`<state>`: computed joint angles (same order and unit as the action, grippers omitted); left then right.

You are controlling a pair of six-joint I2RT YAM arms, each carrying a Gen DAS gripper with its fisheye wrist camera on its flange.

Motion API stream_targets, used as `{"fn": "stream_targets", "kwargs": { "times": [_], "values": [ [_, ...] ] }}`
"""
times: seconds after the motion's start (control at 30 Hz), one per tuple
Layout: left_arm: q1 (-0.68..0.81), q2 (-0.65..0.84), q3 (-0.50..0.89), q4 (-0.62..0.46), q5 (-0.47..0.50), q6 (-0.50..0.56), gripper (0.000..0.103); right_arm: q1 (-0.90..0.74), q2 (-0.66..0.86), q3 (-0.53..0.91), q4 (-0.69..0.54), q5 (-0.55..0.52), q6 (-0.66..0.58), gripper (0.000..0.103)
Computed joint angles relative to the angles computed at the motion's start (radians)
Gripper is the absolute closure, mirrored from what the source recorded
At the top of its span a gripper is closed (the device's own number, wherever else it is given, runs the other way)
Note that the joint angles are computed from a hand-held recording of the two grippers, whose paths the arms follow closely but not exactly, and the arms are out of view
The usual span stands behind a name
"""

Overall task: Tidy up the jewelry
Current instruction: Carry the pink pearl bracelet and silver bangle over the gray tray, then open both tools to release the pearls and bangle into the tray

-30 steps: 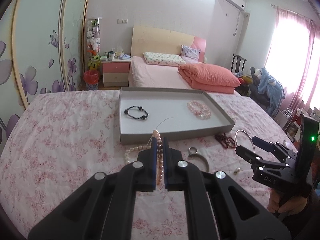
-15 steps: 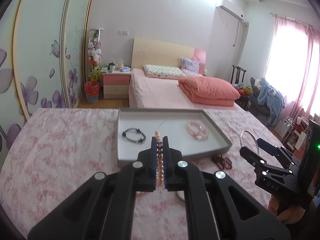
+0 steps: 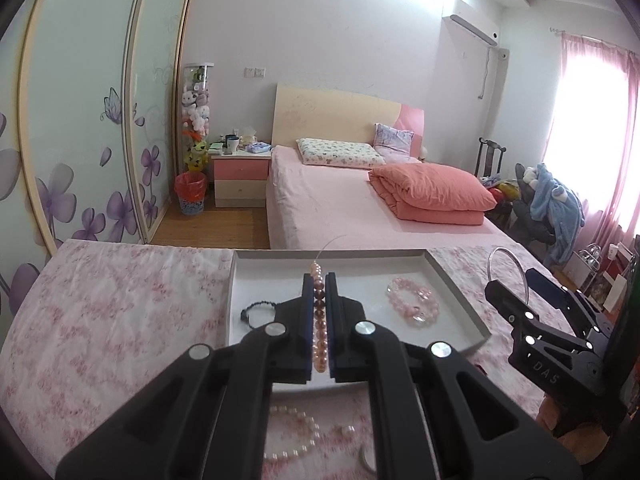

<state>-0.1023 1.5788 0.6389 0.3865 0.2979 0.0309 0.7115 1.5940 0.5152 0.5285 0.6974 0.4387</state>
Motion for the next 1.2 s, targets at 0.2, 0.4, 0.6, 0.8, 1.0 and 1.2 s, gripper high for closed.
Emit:
{"fn": "stream_targets", "kwargs": {
  "times": [0.2,0.4,0.6,0.8,1.0,1.2],
  "values": [
    [-0.019,0.185,0.131,0.021,-0.026,-0.011,0.096,-0.098,0.154,0.087,0.028,-0.103,-0.002,0.030],
    [-0.040,0.318,0.227,0.040,-0.072,-0.011,0.096,-0.164,0.260,0.178,-0.021,-0.165,0.012,0.029],
    [-0.050,0.397,0.311,0.005,-0.083,-0.008,0.096,-0.191,0.314,0.249,-0.096,-0.210,0.031,0.029],
    [-0.060,0.440,0.337,-0.010,-0.096,-0.013,0.096,-0.208,0.353,0.304,-0.167,-0.254,0.043,0.029],
    [-0.049,0.455,0.348,-0.018,-0.092,-0.016,0.088,-0.205,0.339,0.285,-0.163,-0.252,0.055,0.028],
    [-0.035,0.435,0.330,-0.017,-0.091,-0.019,0.088,-0.209,0.292,0.239,-0.144,-0.250,0.053,0.028]
  ]
}}
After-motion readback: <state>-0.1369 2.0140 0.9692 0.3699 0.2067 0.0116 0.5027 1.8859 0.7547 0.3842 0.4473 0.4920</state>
